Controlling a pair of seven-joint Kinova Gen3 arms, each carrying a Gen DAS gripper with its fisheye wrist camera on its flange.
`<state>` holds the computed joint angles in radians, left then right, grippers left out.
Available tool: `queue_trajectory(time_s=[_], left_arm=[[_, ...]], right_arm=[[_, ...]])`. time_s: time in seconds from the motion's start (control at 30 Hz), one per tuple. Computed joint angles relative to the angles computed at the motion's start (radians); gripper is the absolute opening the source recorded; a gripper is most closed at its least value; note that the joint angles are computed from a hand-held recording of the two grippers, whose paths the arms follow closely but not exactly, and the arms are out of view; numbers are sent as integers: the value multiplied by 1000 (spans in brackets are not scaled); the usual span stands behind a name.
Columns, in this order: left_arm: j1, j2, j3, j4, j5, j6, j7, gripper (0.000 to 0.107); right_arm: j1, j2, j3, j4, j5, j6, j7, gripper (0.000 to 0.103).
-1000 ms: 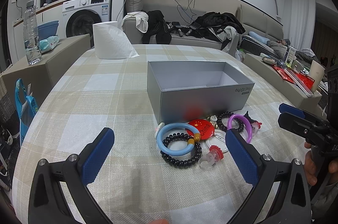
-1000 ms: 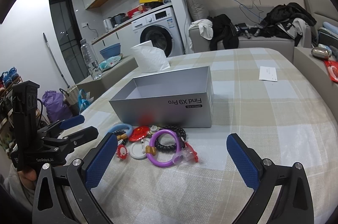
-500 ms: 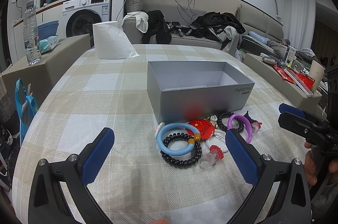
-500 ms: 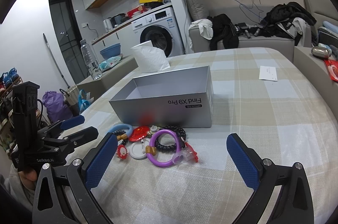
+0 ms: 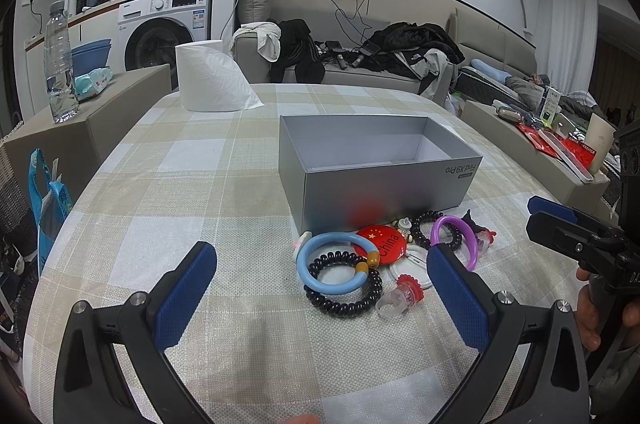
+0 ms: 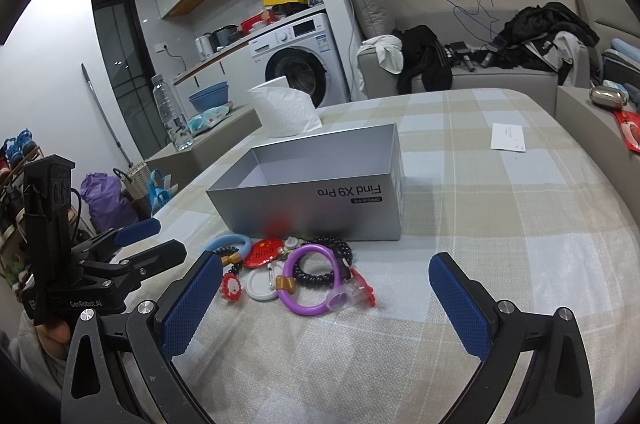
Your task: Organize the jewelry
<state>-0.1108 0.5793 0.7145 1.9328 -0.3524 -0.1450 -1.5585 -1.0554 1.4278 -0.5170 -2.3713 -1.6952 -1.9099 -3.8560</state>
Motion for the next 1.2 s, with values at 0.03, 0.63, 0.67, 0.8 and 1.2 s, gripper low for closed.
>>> queue_trajectory(time_s=[0.03, 0.63, 0.67, 0.8, 1.2], left_arm=[[1, 0, -1, 0, 0, -1, 0, 102], [12, -5, -16, 4, -2, -8, 5, 102], [13, -6, -18, 4, -3, -7, 6, 102], [39, -14, -47, 0, 7, -2, 11, 102], [77, -13, -64, -86, 101, 163, -72, 102]], right_arm=[[1, -1, -1, 0, -1, 0, 1, 103], [1, -4, 2, 1, 7, -1, -2, 103], [0, -3, 3, 2, 10, 0, -6, 103], [1, 14, 0, 25, 24, 10, -40, 103], [33, -4, -78, 223, 151, 10, -93, 87]])
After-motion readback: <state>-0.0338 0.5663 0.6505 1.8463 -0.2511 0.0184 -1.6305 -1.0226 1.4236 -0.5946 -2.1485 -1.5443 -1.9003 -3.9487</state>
